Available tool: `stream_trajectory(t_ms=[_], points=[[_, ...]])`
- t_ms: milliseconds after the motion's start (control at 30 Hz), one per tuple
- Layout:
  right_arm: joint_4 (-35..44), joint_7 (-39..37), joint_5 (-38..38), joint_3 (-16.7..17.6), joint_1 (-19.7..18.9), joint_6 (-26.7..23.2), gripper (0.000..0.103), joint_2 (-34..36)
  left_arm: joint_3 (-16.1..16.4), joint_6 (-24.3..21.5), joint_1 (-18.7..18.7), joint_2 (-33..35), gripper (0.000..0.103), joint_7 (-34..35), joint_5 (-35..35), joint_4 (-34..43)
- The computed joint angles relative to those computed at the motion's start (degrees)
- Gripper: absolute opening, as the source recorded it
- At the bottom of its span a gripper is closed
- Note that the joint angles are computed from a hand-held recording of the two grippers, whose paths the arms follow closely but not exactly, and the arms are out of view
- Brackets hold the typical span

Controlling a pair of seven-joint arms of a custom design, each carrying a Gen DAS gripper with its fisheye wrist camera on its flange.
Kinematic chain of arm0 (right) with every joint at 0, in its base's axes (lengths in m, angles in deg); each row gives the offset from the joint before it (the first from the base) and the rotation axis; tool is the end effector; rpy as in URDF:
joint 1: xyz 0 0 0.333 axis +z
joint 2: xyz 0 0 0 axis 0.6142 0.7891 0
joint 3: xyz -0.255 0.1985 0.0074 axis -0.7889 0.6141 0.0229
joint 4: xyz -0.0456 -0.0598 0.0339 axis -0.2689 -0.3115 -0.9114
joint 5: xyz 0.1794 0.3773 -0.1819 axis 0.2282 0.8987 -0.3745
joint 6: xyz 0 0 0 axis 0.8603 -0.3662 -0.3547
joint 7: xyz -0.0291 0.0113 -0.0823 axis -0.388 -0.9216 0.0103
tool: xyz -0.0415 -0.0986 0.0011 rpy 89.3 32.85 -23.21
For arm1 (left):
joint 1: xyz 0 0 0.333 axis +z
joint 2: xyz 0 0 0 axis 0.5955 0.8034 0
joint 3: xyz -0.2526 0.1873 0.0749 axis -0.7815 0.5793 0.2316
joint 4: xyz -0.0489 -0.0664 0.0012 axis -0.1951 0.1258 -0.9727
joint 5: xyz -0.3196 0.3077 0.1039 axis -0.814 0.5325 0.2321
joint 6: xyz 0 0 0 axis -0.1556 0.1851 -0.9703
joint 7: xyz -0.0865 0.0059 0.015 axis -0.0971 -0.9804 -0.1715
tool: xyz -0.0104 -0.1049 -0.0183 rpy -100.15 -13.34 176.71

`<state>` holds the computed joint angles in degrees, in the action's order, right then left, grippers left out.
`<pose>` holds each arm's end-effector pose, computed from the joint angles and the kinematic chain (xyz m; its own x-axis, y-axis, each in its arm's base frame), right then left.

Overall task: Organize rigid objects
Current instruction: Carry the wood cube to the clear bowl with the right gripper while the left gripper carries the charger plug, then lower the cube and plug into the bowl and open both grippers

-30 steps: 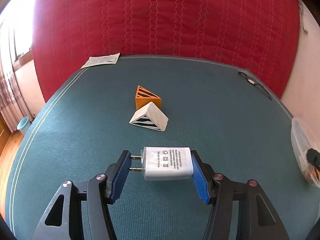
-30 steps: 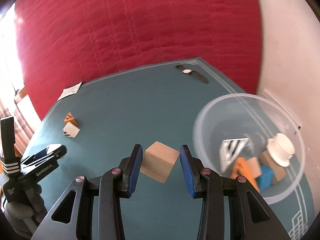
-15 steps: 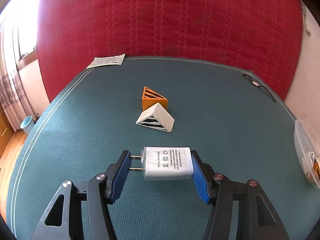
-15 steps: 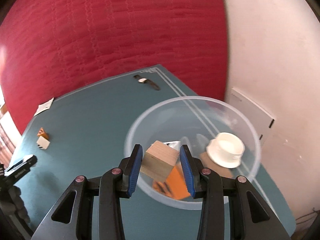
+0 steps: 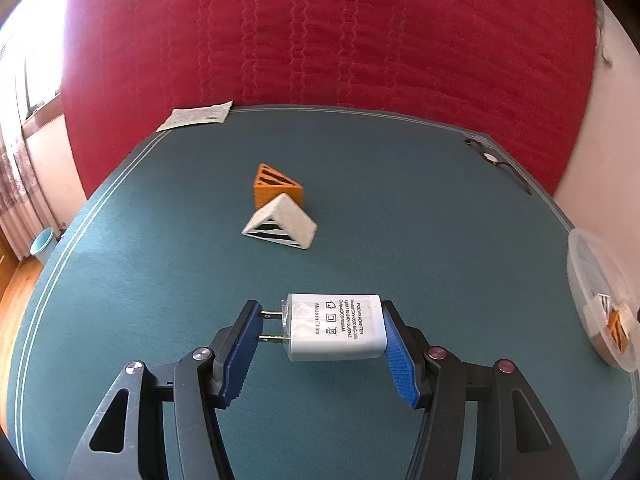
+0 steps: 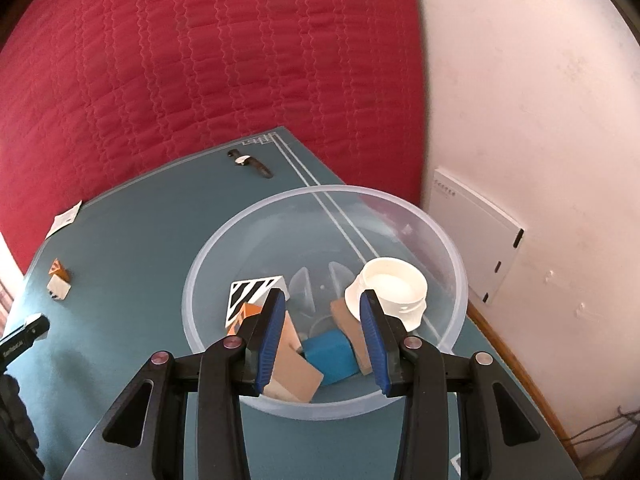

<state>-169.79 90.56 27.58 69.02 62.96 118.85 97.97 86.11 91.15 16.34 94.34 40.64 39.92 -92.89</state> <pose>0.6273 0.3386 0.5138 -0.2609 -0.9590 -0.1105 -0.6053 0.2517 -0.7551 0.6876 -0.3084 0.4763 0.0407 -0.9970 0.0655 -0.7063 -0.0750 -0.7039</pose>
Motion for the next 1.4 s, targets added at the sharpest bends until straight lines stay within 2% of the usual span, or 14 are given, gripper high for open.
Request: stream_trajectory(t_ms=[133, 300, 467, 800, 933, 1067, 1233, 1400], points=[[-1.74, -1.59, 0.61, 0.19, -0.46, 2.80, 0.040, -0.88, -0.72, 0.06, -0.46, 0.63, 0.062, 1.64, -0.73, 1.24], [-2.75, -7.04, 4.20, 0.65, -1.10, 5.75, 0.040, -0.73, -1.30, 0.48, -1.36, 1.62, 0.062, 4.88, -2.28, 3.02], [-1.89, -14.31, 8.06, 0.97, -1.28, 6.02, 0.040, 0.69, -1.93, 1.08, -2.20, 2.74, 0.062, 8.71, -4.75, 4.97], [0.12, -16.84, 9.20, -0.57, -0.75, 5.26, 0.041, 2.51, -3.34, 2.17, -3.58, 4.69, 0.062, 17.97, -11.80, 8.33], [-1.34, -14.67, 8.53, -1.09, -0.84, 7.15, 0.042, 1.57, -4.56, 2.64, -3.83, 5.85, 0.062, 23.04, -15.75, 10.10], [-3.75, -8.27, 3.71, -1.87, -0.89, 8.84, 0.042, -0.73, -5.24, 2.52, -4.49, 7.20, 0.062, 27.33, -19.13, 12.18], [-5.75, 1.84, -3.03, -1.83, -1.92, 7.14, 0.042, -3.26, -7.18, 1.77, -4.77, 9.85, 0.062, 34.11, -24.66, 15.94], [-6.68, 5.31, -4.07, -1.04, -3.73, 6.49, 0.042, -4.15, -8.80, 1.29, -5.60, 12.62, 0.062, 40.84, -29.27, 19.78]])
